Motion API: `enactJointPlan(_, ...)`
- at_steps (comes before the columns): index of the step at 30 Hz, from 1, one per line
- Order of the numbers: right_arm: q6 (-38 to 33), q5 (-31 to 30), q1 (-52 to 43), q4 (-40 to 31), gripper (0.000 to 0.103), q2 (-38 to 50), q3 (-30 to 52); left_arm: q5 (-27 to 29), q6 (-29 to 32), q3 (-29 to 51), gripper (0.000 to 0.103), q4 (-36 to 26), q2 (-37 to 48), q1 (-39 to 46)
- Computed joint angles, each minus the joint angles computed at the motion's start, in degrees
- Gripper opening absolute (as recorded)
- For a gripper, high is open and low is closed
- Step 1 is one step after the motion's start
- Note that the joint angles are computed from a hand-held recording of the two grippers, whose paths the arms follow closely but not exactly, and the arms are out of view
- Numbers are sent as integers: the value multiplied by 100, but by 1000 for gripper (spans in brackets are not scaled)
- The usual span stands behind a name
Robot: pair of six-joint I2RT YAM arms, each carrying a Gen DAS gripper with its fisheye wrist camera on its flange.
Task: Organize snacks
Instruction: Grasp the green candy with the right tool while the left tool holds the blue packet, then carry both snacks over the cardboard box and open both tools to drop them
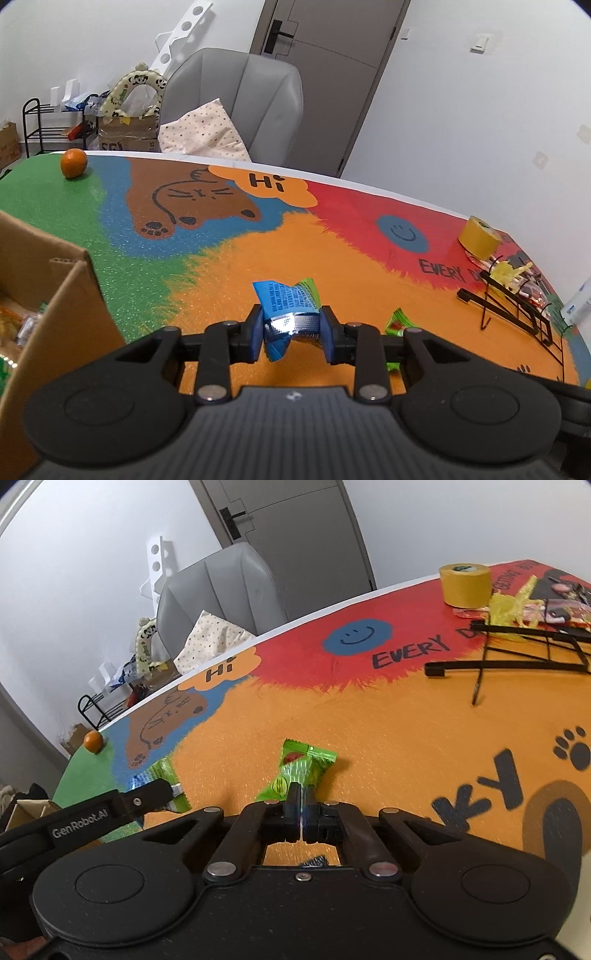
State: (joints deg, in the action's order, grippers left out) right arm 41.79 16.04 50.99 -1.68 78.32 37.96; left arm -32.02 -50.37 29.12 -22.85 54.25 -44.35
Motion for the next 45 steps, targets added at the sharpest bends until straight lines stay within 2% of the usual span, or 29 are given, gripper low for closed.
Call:
enactJointPlan(2, 96, -58, -24, 58, 2, -131, -152, -126, -68, -7, 30, -145, -111, -123)
enactJointPlan(6, 280, -117, -58, 137, 15, -217, -303, -168, -189, -67, 30, -313, -254, -210)
enactJointPlan(7, 289, -98, -50, 127, 24, -209, -296, -165, -216, -79, 30, -334, -266, -224)
enactJointPlan(9, 259, -67, -19, 141, 34, -142, -237, -161, -221, -87, 30, -346, -280, -235)
enactJointPlan(11, 219, -18, 35, 173, 38, 11, -117, -96, -163, -111, 30, -267, -277, -170)
enactJointPlan(13, 222, -17, 19, 247, 52, 231, 23, -10, -106, -152, 30, -180, -283, -95)
enactJointPlan(15, 248, 73, 10, 288, 59, 463, 178, 84, -29, -207, 30, -59, -276, 0)
enactJointPlan(16, 248, 108, -5, 314, 60, 615, 279, 125, 6, -235, 30, 11, -255, 54)
enactJointPlan(22, 168, 181, -29, 246, 60, 1293, 794, 483, 220, -351, 30, 492, 33, 532)
enactJointPlan(30, -75, 455, 57, 163, 60, 1622, 1089, 728, 373, -377, 30, 839, 366, 862)
enactJointPlan(32, -189, 649, 135, -22, 46, 1693, 1204, 731, 375, -372, 30, 856, 404, 864)
enactJointPlan(33, -254, 768, 163, -182, 34, 1728, 1292, 727, 369, -368, 30, 852, 420, 857)
enactJointPlan(34, -278, 762, 148, -263, 30, 1710, 1309, 730, 366, -362, 30, 847, 431, 857)
enactJointPlan(38, -188, 408, 24, -143, 27, 1369, 998, 645, 313, -320, 30, 760, 403, 747)
enactJointPlan(45, -60, 533, 243, -229, 27, 772, 656, 334, 151, -157, 30, 354, 152, 285)
